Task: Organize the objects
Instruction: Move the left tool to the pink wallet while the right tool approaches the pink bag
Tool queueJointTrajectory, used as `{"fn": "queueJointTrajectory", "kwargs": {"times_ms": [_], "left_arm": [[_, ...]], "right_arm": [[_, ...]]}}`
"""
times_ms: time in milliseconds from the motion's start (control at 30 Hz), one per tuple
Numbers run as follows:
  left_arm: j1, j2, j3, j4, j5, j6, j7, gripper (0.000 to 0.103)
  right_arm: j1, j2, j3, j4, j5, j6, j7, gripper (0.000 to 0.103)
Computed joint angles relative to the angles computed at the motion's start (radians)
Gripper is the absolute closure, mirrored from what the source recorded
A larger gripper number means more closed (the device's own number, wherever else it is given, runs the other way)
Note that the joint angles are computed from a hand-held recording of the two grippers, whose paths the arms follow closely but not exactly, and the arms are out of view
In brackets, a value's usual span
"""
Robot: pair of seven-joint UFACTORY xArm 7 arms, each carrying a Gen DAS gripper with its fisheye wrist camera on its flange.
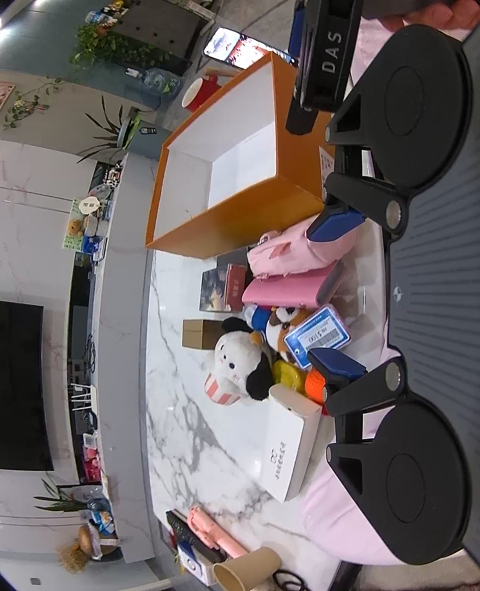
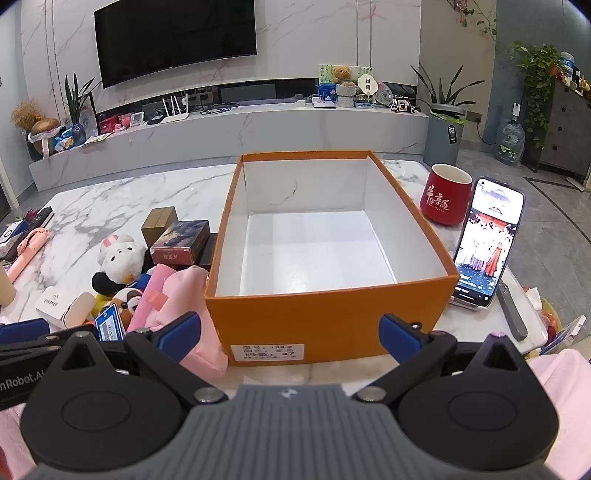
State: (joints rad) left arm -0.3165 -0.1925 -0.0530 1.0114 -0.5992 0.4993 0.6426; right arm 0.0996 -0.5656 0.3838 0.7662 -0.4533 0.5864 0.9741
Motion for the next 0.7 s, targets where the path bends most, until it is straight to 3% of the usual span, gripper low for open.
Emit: {"fn": "queueJointTrajectory", "kwargs": {"times_ms": [433, 600, 667, 700], "left_arm": [[0.004, 0.006, 0.016, 0.019, -0.07, 0.044, 0.054, 0.027], [0.025, 0.03, 0.018, 0.048, -0.07, 0.085, 0.06, 0.037], [0.037, 0.046, 0.016, 0.067, -0.06, 0.104, 0.06, 0.045], [0.043, 0.054, 0.014, 0.076, -0.056, 0.111, 0.061, 0.046]], "right_arm": [[0.017, 0.016, -0.011, 0.002, 0.014, -0.012, -0.033, 0.001], [0.036, 0.036, -0.03, -0.003, 0.041, -0.044, -0.046, 0.002], [0.05, 0.053, -0.041, 0.004, 0.06, -0.06, -0.064, 0.007], [0.063, 0.064, -0.051, 0.007, 0.077, -0.075, -0.078, 0.016]]}}
